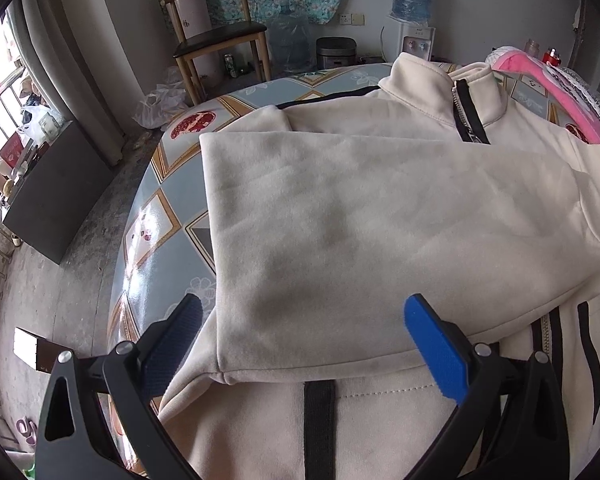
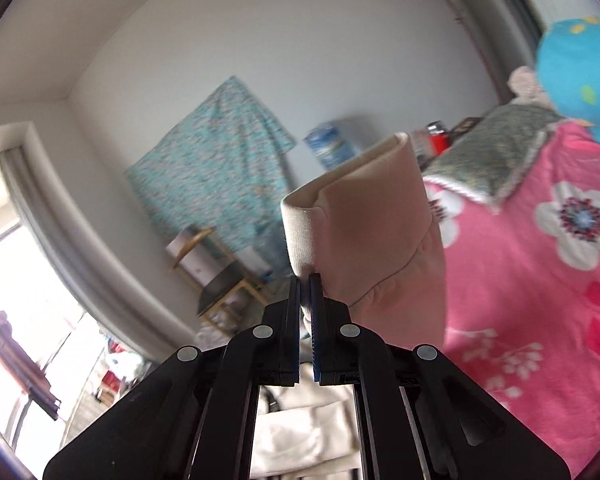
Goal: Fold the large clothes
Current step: 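Grasp the other sleeve cuff with the right gripper and lift it, then lay the held sleeve across the jacket body and open the right gripper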
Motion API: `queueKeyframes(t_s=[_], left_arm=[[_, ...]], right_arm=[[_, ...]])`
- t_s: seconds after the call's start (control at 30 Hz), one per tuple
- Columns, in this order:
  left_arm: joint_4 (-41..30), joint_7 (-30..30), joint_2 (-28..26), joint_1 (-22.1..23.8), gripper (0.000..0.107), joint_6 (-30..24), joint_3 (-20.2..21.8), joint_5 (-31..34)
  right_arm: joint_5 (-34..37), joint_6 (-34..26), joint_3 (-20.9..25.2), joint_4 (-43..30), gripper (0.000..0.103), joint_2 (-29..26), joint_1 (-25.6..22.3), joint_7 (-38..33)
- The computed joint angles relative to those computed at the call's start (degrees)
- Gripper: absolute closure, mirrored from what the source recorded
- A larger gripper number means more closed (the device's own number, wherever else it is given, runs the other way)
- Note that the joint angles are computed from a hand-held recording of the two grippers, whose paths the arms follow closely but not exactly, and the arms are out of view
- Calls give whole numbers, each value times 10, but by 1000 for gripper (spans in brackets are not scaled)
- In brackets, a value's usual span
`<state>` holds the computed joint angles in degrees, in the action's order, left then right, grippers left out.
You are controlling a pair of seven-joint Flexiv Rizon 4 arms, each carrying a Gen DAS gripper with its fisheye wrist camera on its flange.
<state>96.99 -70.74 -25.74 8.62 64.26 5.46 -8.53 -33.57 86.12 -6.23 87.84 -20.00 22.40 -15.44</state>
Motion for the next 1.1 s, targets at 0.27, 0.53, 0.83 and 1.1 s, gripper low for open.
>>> queueKeyframes(t_s=[0.27, 0.53, 0.83, 1.1], left_arm=[[30, 26, 21, 15, 8, 9, -10, -23], [76, 59, 49, 39, 8, 28, -16, -68], [140, 158, 85, 78, 8, 46, -53, -199], [163, 276, 108, 79, 8, 45, -72, -339]], right_arm=[[147, -53, 202, -158, 98, -123, -48, -218], [228, -187, 299, -331, 98, -242, -16, -342], [257, -350, 271, -500, 98, -355, 83, -391], [318, -483, 269, -619, 61, -427, 131, -451]])
